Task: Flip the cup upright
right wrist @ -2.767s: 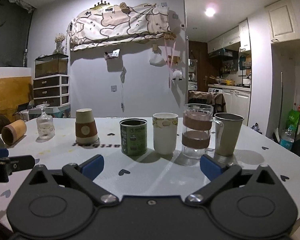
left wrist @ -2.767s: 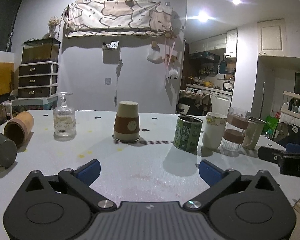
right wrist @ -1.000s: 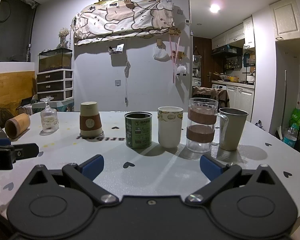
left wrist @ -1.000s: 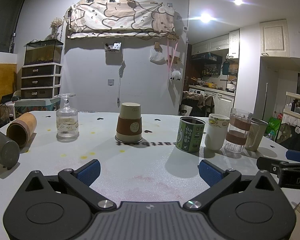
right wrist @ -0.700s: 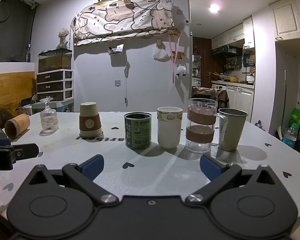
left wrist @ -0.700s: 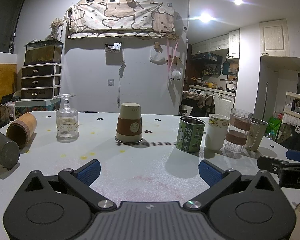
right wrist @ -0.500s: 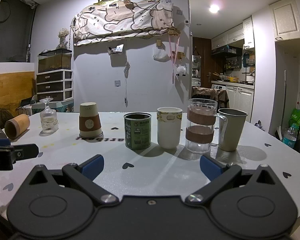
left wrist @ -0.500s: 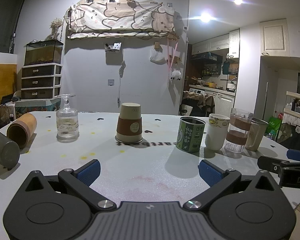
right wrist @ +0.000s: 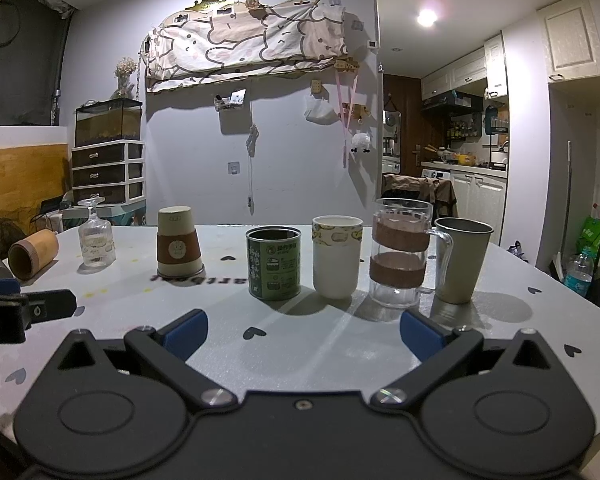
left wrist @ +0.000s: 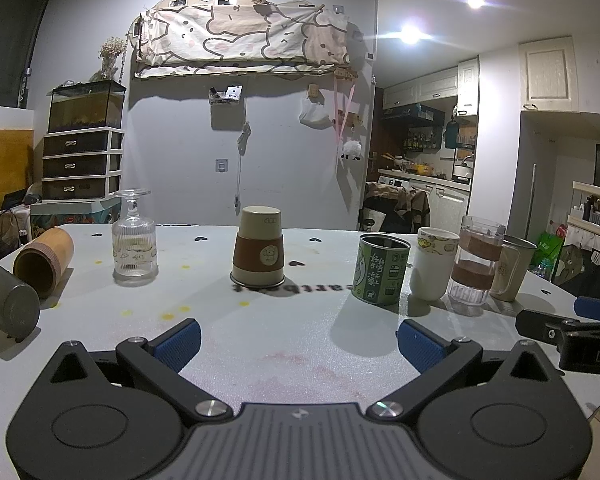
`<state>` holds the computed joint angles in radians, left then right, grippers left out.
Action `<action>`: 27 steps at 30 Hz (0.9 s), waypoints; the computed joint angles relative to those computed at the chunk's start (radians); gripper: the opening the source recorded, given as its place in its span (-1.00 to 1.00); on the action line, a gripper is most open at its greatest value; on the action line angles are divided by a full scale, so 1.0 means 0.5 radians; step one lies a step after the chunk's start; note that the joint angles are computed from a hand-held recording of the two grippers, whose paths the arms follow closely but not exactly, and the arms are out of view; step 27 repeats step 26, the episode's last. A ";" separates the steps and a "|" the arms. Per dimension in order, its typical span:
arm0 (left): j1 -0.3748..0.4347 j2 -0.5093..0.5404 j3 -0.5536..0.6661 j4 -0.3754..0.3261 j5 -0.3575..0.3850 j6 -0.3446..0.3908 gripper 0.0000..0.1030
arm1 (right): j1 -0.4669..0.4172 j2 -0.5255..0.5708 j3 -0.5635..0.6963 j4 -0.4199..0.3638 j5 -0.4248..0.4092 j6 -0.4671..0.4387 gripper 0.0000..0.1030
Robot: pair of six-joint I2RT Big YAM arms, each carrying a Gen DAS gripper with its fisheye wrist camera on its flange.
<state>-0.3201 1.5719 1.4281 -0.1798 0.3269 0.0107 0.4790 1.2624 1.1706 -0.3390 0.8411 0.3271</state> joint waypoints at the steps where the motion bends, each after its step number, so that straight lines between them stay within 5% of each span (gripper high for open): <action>1: 0.001 0.001 0.001 0.000 0.001 0.000 1.00 | 0.000 0.000 0.000 0.000 0.000 0.000 1.00; 27: 0.011 0.007 0.009 -0.023 -0.002 0.010 1.00 | -0.001 0.000 -0.007 0.007 0.001 0.000 1.00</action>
